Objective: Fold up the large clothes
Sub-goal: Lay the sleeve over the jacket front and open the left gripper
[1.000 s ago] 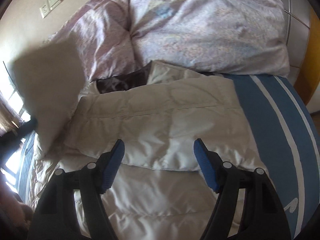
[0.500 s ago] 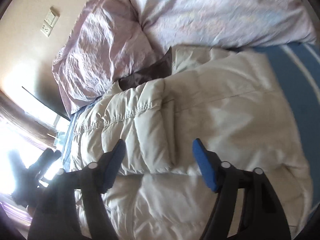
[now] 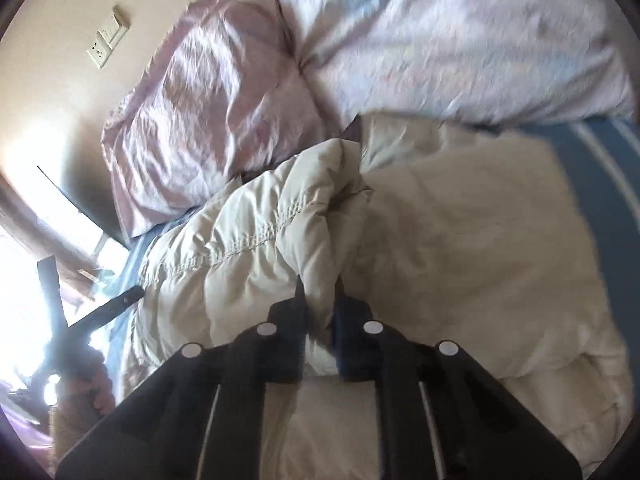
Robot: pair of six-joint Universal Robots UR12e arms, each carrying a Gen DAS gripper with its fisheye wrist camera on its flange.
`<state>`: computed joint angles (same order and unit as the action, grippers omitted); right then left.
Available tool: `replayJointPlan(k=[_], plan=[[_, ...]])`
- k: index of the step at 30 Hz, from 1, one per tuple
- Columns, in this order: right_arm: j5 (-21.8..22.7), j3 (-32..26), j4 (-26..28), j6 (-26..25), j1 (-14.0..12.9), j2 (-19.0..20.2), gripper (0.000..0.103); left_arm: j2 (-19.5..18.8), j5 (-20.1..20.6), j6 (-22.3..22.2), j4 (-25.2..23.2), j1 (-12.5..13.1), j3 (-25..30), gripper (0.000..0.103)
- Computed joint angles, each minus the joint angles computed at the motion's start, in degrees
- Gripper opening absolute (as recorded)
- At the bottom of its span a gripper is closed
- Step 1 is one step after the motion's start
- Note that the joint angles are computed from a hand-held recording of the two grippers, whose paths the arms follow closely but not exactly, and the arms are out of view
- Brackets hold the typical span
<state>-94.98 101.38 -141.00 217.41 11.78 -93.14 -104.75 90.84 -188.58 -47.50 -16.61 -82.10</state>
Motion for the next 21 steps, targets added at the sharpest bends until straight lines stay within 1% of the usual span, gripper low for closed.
replayJointPlan(k=[2,7,10,14,16,18,19,21], plan=[[0.53,0.02,2.72,1.24,-0.01,0.15,0.011,-0.26,1.1,0.13,-0.15,-0.24,-0.03,0.07],[-0.16,0.73,3.77,2.57,0.27,-0.04,0.011,-1.0,6.34,1.71,0.85,-1.35,0.28,0.069],[0.37,0.46,6.04,3.31,-0.03,0.15,0.012,-1.53,7.06,1.33,-0.08,-1.3,0.8,0.069],[1.62,0.65,7.96,4.57,-0.6,0.72,0.016,-1.86,7.41,1.14,-0.48,-1.49,0.73,0.069],[2.43,0.41,8.81,3.85,-0.88,0.99,0.018,-1.87,7.84,1.11,-0.58,-1.7,0.7,0.069],[4.21,0.68,8.89,3.71,-1.44,0.2,0.02,-1.17,5.93,0.76,-0.4,-1.27,0.15,0.069],[5.27,1.05,8.75,3.96,-1.71,-0.49,0.025,-0.31,3.38,0.76,0.32,-0.66,-0.7,0.069],[6.99,2.71,6.69,4.11,-2.13,-2.78,0.03,1.64,-1.09,1.49,2.09,0.52,-2.69,0.07]])
